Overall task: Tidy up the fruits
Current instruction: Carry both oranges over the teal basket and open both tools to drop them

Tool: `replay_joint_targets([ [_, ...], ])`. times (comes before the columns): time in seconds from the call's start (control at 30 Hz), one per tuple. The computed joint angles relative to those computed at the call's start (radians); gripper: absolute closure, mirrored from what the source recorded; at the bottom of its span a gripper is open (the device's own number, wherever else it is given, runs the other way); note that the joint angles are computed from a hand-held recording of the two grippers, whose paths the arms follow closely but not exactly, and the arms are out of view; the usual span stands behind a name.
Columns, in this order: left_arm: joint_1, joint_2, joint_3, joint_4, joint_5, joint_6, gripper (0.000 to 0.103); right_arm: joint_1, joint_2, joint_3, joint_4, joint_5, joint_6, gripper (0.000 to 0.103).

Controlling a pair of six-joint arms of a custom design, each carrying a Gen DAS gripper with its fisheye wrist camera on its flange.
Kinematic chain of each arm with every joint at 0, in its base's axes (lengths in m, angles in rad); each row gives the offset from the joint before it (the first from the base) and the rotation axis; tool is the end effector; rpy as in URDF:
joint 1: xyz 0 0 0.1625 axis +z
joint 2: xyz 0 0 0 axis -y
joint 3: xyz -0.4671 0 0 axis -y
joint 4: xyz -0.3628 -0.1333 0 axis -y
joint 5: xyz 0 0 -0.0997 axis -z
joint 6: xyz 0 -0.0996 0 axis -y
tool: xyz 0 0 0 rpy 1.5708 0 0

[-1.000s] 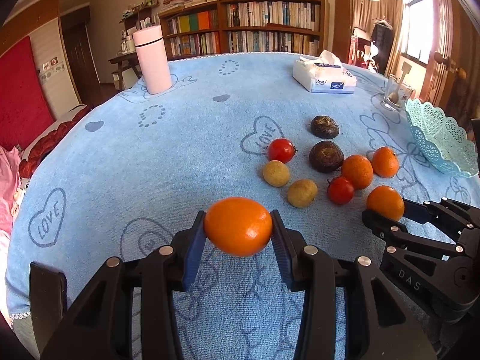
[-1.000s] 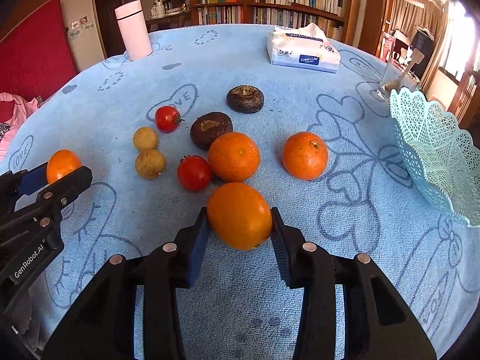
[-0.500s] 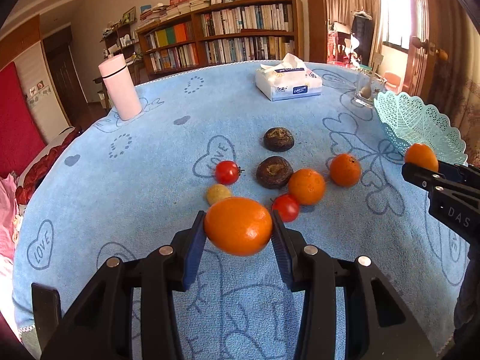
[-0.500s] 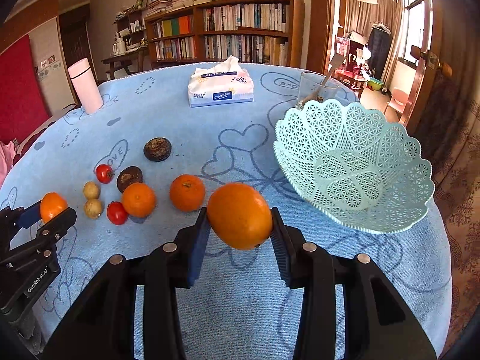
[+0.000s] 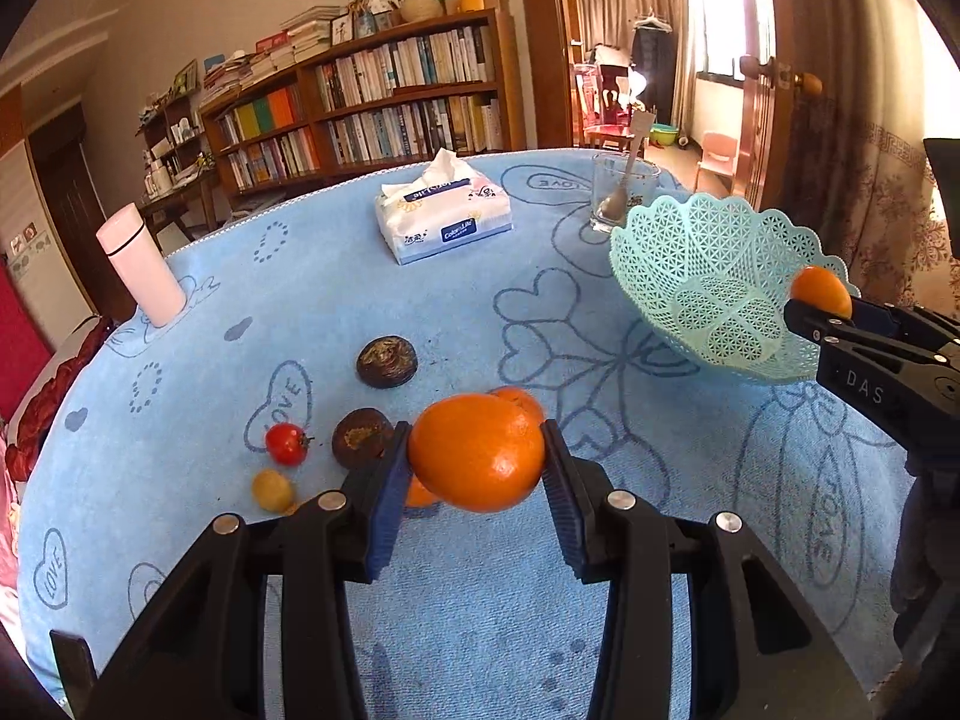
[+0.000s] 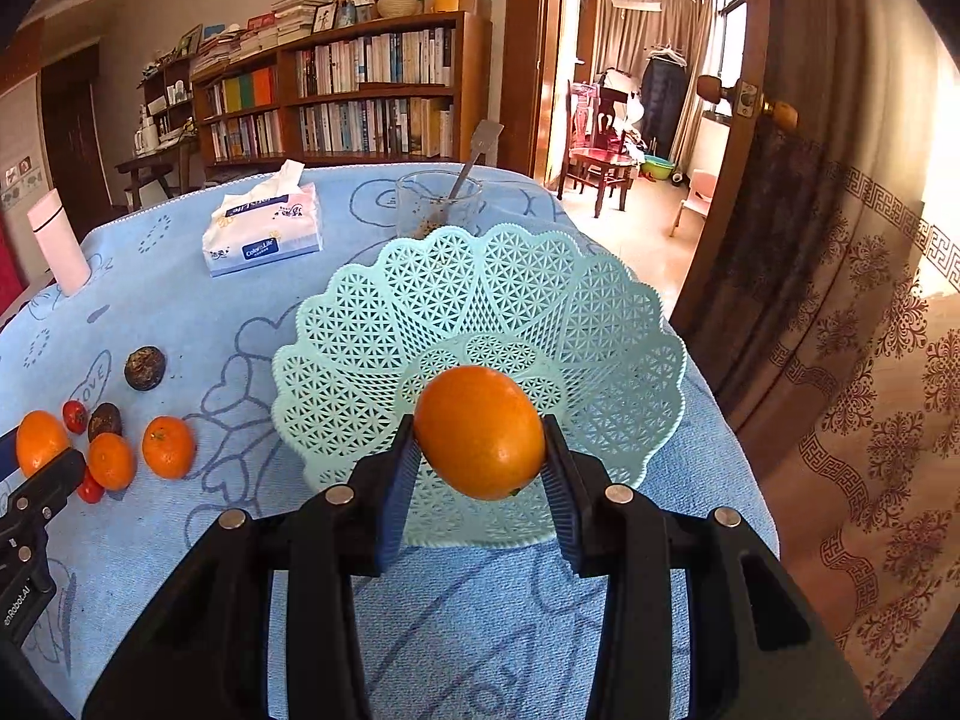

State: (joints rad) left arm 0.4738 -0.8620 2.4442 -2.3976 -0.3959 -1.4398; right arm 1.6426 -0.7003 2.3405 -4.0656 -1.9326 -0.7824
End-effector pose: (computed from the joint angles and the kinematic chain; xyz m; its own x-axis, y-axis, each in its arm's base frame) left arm -0.2053 -0.3583 0.0580 -0.5917 -0.2468 -0.7674 0.4682 0.6697 -0.5764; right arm 0.1313 -0.4595 0.1156 -0.6420 -0.3204 0.6966 -0.7046 0.6049 -0.3712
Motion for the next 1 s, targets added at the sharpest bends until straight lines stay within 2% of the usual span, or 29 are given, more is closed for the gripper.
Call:
replay_joint_targets([
  [0.3, 0.052, 0.091, -0.079, -0.246, 0.025, 0.263, 0.060, -0.040, -0.003, -0.043, 0.027, -0.006, -0.021, 0.062],
  [0.6, 0.110, 0.148, -0.154, -0.375, 0.037, 0.431, 0.060, -0.062, 0.000, -0.062, 0.031, 0.009, -0.010, 0.061],
  [1.0, 0.179, 0.220, -0.234, -0.586, 0.031, 0.672, 0.060, -0.072, 0.004, -0.051, -0.030, 0.030, -0.016, 0.060],
])
